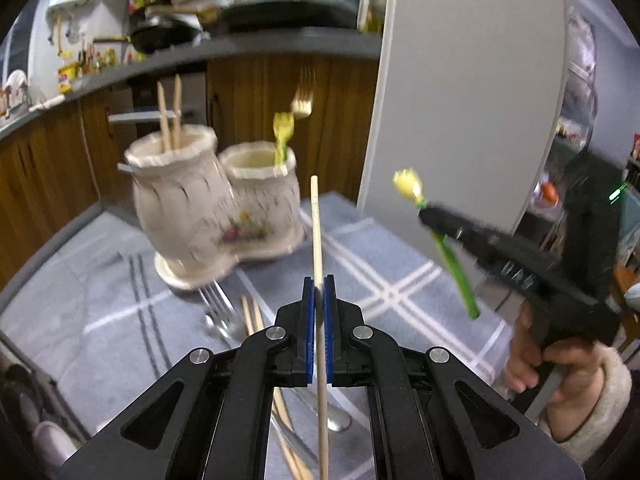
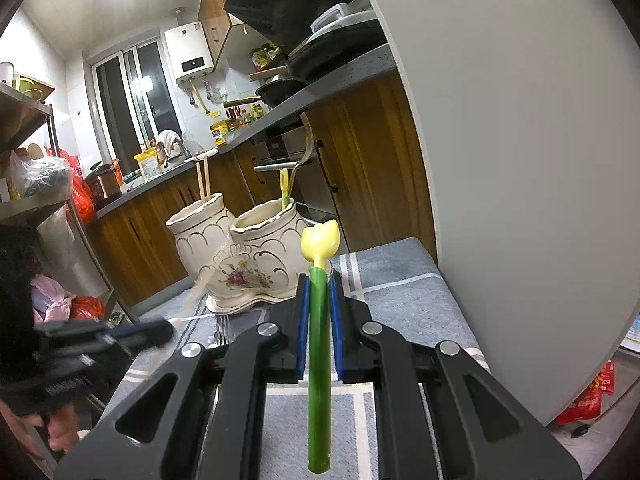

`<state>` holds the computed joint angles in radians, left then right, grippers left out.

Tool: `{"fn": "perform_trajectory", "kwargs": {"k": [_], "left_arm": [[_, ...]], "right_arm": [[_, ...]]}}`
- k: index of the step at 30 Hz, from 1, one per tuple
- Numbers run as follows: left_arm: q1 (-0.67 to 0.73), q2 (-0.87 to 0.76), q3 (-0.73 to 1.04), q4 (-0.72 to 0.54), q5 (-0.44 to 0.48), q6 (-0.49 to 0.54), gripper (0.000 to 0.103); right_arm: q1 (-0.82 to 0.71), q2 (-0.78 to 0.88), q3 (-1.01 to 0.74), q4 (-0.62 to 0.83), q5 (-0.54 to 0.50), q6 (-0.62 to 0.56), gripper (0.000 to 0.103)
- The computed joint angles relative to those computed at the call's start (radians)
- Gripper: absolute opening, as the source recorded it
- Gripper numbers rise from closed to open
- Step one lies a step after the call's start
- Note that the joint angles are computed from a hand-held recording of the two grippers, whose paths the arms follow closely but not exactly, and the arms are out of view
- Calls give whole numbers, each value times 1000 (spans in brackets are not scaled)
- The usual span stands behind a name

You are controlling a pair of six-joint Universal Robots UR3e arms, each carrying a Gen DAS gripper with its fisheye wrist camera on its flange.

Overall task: Organize utensils
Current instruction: 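Carry the chopstick and spatula with both tools over the ceramic holder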

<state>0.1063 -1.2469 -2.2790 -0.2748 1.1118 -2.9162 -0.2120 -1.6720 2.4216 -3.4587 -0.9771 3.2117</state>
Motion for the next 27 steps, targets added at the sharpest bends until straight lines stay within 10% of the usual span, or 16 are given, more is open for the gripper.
{"fn": "perform_trajectory", "kwargs": {"k": [8,16,27], "left_arm": [[287,174,-57,-35,-270,51,5],[396,-27,48,198,-389,-76,5],[262,-502,499,473,-235,-381,5]], "right_arm": [[120,82,-150,-2,-95,23,10],[206,270,-476,42,-101,105,10],[288,636,-1080,241,-95,206,10]]}}
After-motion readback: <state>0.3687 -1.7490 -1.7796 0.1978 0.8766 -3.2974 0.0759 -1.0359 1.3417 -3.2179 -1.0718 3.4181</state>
